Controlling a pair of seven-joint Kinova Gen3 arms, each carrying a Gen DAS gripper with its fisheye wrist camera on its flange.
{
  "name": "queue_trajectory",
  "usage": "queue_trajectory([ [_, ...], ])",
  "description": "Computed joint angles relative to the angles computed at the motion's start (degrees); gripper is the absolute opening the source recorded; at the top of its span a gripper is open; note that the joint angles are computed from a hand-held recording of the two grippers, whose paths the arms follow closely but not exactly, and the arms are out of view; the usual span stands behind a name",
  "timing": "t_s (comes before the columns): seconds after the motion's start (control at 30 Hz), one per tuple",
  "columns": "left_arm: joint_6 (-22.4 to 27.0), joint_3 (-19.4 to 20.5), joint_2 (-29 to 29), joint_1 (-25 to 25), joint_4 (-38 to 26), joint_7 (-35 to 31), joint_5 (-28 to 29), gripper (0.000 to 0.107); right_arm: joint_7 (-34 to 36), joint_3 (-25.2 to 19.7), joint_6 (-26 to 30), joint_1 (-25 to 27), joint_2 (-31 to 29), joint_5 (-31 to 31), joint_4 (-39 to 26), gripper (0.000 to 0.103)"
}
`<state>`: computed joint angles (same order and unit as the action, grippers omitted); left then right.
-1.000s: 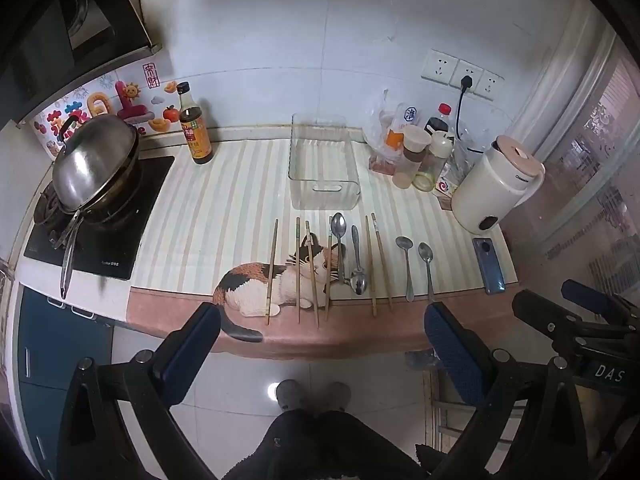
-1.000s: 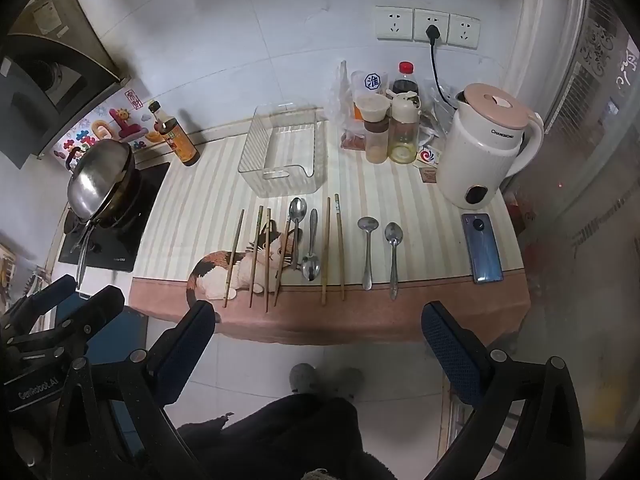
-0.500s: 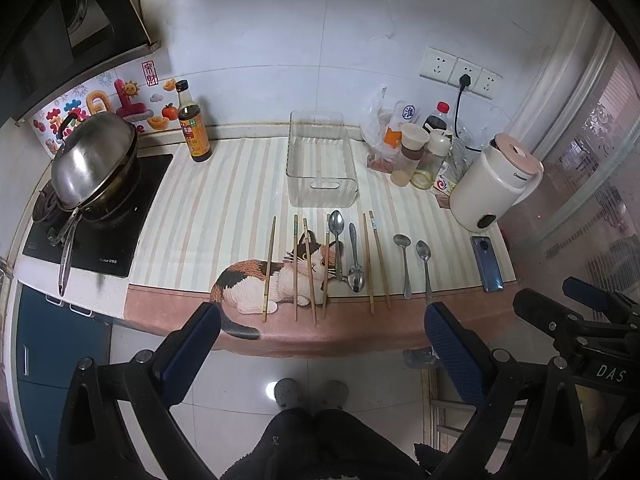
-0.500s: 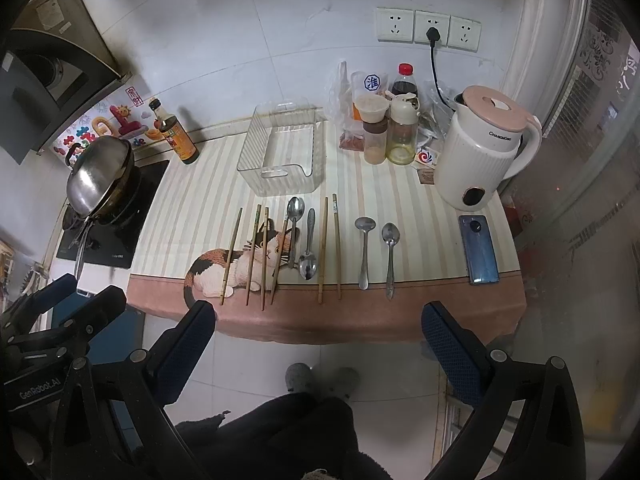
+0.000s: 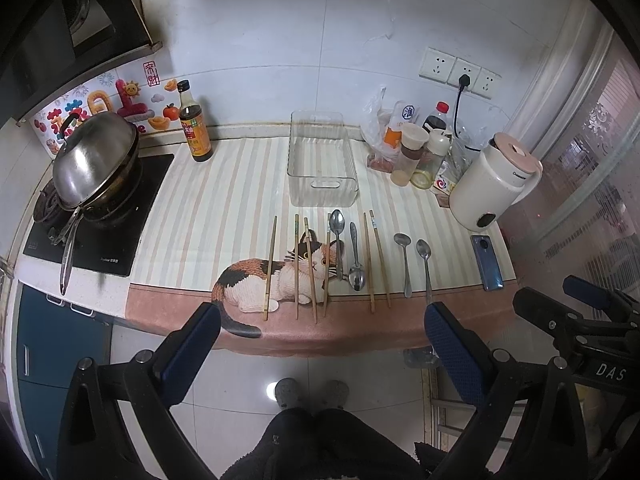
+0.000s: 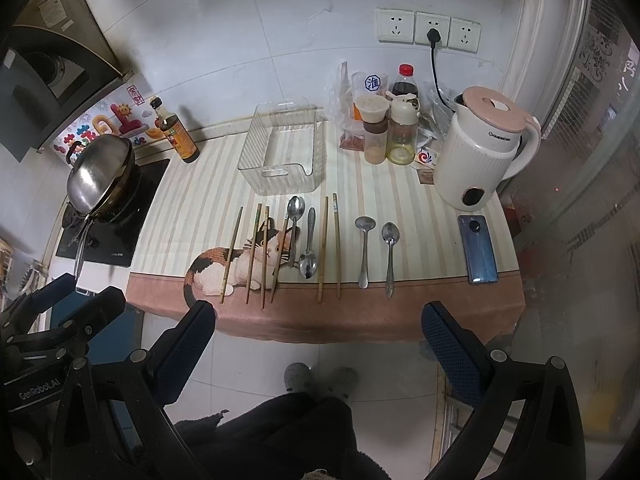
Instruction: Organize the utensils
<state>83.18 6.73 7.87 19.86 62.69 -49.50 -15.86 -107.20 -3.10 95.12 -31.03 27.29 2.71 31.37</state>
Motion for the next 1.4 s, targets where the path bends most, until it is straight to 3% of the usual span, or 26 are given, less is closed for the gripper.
queue_trajectory([
  [1.4, 0.57, -0.20, -0.59, -1.32, -0.65, -1.65, 0.46, 0.103, 1.01, 0.08, 0.59, 0.31, 0.30, -0.11, -1.09, 0.103],
])
